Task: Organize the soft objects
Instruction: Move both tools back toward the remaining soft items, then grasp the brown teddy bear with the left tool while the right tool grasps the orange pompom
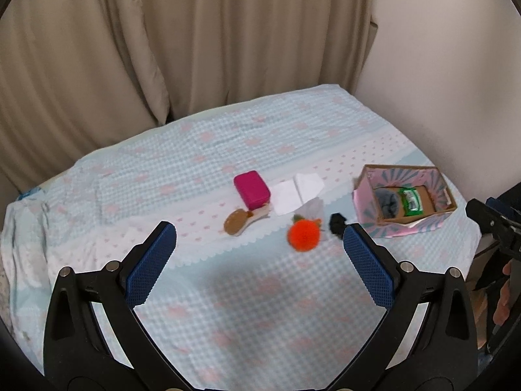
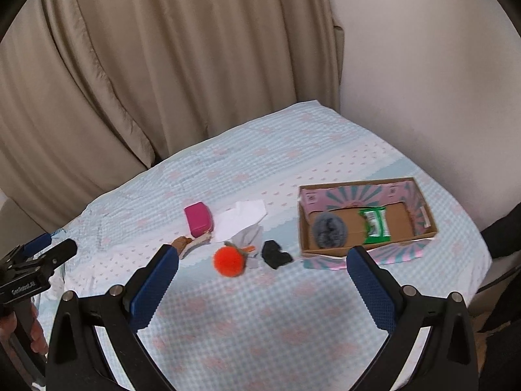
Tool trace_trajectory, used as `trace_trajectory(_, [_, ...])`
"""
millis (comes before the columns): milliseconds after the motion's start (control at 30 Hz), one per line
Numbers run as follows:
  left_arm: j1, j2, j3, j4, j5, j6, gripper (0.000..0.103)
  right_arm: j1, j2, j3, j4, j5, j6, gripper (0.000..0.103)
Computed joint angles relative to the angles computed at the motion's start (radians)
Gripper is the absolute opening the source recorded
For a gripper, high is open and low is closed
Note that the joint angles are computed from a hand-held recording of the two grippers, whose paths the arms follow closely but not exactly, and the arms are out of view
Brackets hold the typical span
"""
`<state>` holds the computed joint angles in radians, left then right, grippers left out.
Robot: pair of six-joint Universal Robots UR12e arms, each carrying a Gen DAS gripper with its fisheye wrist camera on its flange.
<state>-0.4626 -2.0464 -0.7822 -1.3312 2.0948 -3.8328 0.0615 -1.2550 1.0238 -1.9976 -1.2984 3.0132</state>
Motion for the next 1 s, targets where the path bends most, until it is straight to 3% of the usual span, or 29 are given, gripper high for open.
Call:
trace_trajectory(267, [0.075, 0.022, -0.172, 0.188, -0.096, 0.08, 0.1, 0.046, 0.031, 0.079, -0.091, -0.008, 0.003, 0.103])
trace_trajectory(567, [0.141, -0.009, -0.309, 0.387, -0.167, 0.163, 0.1, 0.096, 0.096, 0.163, -0.253, -0.042, 0.008, 0.103])
trace_trajectory(867, [0.196, -0.071, -0.378, 0.513, -0.273, 0.145, 0.092, 0.122, 0.18, 0.185, -0.305, -0.068, 0.021, 0.096])
trace_trajectory(1000, [0.207, -0.088, -0.393, 0.541, -0.295, 0.135, 0.086, 0.126, 0.207, 0.183, -0.312, -0.059, 0.026, 0.087])
